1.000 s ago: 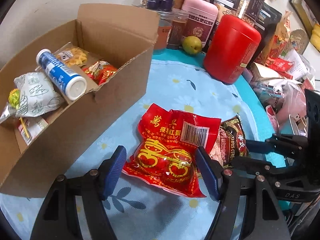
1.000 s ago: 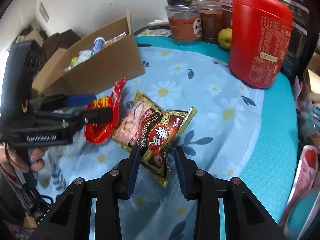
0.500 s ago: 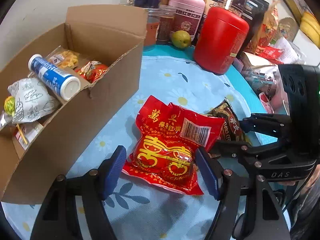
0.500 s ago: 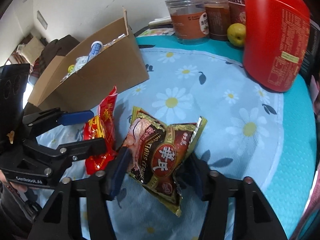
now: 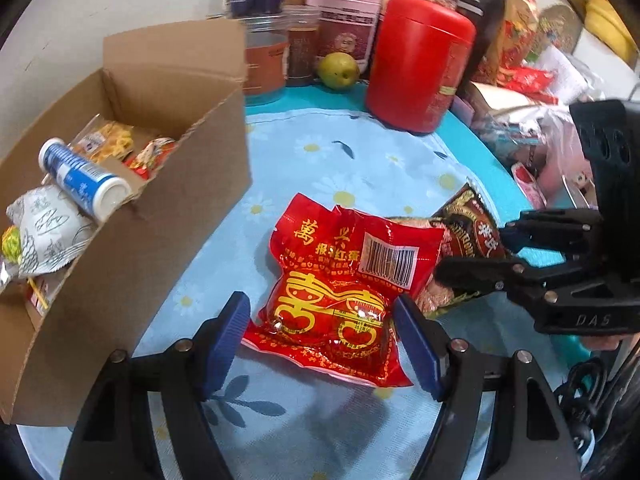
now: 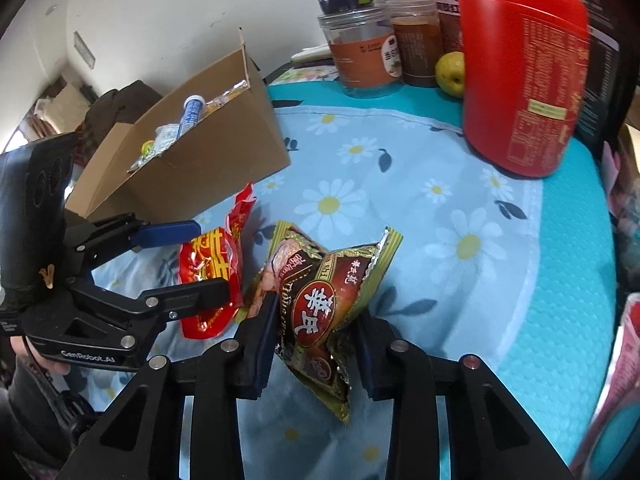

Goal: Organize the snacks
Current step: 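Grasp the red candy bag with the left tool while the right tool grasps the brown snack bag, then lift both bags and carry them toward the cardboard box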

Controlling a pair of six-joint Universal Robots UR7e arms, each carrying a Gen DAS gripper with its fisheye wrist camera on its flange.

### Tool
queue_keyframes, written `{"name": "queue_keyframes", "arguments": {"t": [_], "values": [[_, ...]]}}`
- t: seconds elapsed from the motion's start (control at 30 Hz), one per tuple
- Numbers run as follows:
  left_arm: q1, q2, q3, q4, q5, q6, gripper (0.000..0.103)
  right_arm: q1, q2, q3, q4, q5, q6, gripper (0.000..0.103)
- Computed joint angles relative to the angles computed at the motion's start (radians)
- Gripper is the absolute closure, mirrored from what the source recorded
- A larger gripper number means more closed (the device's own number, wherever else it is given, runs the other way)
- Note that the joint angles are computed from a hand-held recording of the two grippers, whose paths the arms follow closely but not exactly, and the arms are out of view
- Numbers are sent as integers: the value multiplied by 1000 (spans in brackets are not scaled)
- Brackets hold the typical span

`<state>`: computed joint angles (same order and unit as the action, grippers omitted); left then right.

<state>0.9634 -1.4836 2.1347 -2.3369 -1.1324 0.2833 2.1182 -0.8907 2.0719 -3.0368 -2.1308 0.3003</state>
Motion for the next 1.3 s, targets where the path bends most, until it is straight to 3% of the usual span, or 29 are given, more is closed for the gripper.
{"name": "queue_keyframes", "arguments": {"t": [0.33, 0.43, 0.57, 0.6, 0.67, 0.73, 0.8, 0.9, 0.97, 1.07, 1.17, 1.3], "values": [[-47, 10, 66, -111, 88, 83, 27, 5, -51, 41, 49, -37, 89, 64], [-48, 14, 62, -104, 95, 72, 27, 12, -51, 40, 64, -47, 99, 54], [-50, 26, 61, -118, 101, 83, 24, 29, -43, 35, 66, -64, 68, 30], [-48, 40, 47, -86, 105, 67, 15, 40, -37, 25, 80, -92, 63, 25], [-25, 89, 8, 13, 118, 1, 4, 60, -26, 11, 105, -156, 58, 18], [-10, 80, 14, -45, 76, 8, 2, 72, -22, 6, 114, -199, 51, 18], [-17, 78, 24, -62, 91, 14, 2, 72, -27, 7, 124, -205, 47, 18], [-21, 67, 26, -52, 72, 3, 5, 73, -32, 5, 126, -219, 32, 17], [-25, 52, 45, -92, 76, 3, 18, 68, -33, 0, 123, -207, 34, 16], [-27, 35, 43, -75, 65, -28, 27, 58, -25, -13, 123, -173, 50, 16], [-21, 27, 42, -59, 76, -75, 29, 57, 3, -37, 139, -172, 56, 16], [-17, -12, 61, -44, 95, -127, 29, 57, 50, -81, 192, -227, 77, 14]]}}
